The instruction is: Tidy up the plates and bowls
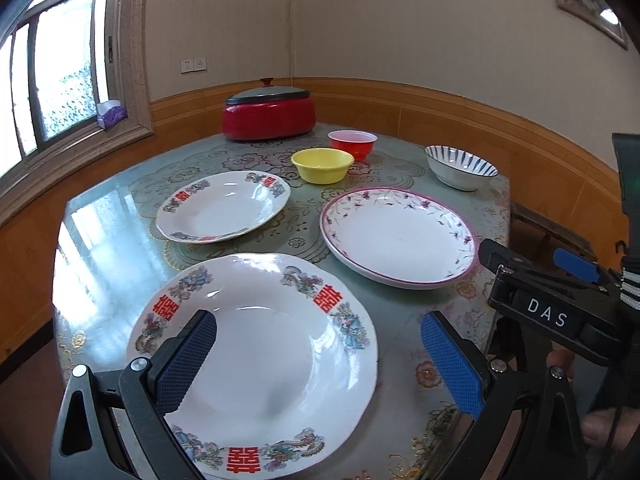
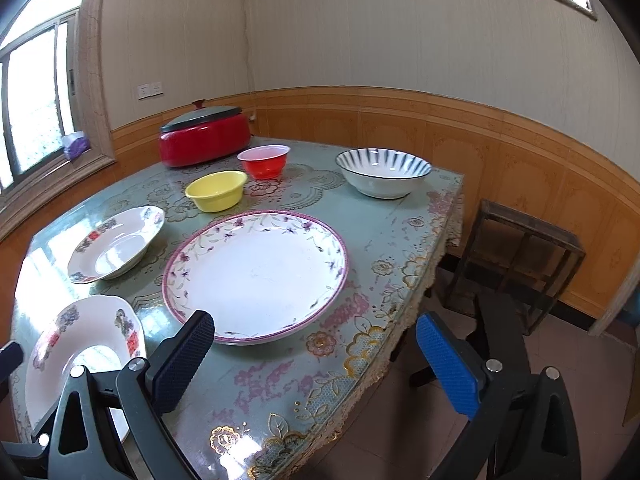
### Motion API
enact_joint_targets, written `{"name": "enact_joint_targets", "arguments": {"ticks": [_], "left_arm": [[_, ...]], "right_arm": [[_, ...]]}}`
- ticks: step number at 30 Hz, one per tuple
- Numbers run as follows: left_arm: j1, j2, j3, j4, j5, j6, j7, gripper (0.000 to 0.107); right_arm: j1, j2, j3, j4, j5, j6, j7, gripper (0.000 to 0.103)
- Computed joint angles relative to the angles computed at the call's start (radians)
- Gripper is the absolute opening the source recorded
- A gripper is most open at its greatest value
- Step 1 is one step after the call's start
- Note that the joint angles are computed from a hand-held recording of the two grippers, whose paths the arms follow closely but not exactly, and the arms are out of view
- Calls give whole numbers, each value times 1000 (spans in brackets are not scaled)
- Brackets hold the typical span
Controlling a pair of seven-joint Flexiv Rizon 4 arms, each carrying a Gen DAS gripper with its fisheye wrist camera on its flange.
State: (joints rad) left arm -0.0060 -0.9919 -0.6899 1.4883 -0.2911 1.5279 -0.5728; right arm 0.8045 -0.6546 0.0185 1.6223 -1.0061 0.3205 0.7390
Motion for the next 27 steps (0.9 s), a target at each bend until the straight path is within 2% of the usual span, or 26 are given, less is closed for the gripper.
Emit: {"name": "enact_joint_targets", "arguments": {"ticks": [2,5,8,13,16,18,22,23,27], "left_arm": [[19,-5,-29,-11,-17,-66,11,103],[-7,10,0,-36,-66,-147,9,103],[-31,11,7,-46,-102,-137,32,103],[-140,18,126,-127,-155,-190,-31,103],[-210,5,202,-188,-172,-207,-95,103],[-260,-10,260,-236,-169,-220,-150,103],[-336,-43,338,-323,-146,-226,-252,103],[-353,-53,358,-349,-141,-236,-284,103],[-407,-86,424,-436,-111,-282,-412,103]], "right_arm": [[-14,31,0,50,-27,31,9,103],[-83,102,7,175,-113,197,87,103],[-166,151,4,269,-214,369,128,102],[-293,152,-12,312,-310,590,52,96],[-349,124,-28,297,-317,696,-40,87],[-379,105,-48,285,-329,767,-83,72],[-427,72,-86,266,-347,895,-169,61],[-438,65,-95,262,-354,929,-184,53],[-471,24,-126,238,-333,1065,-283,46]]}}
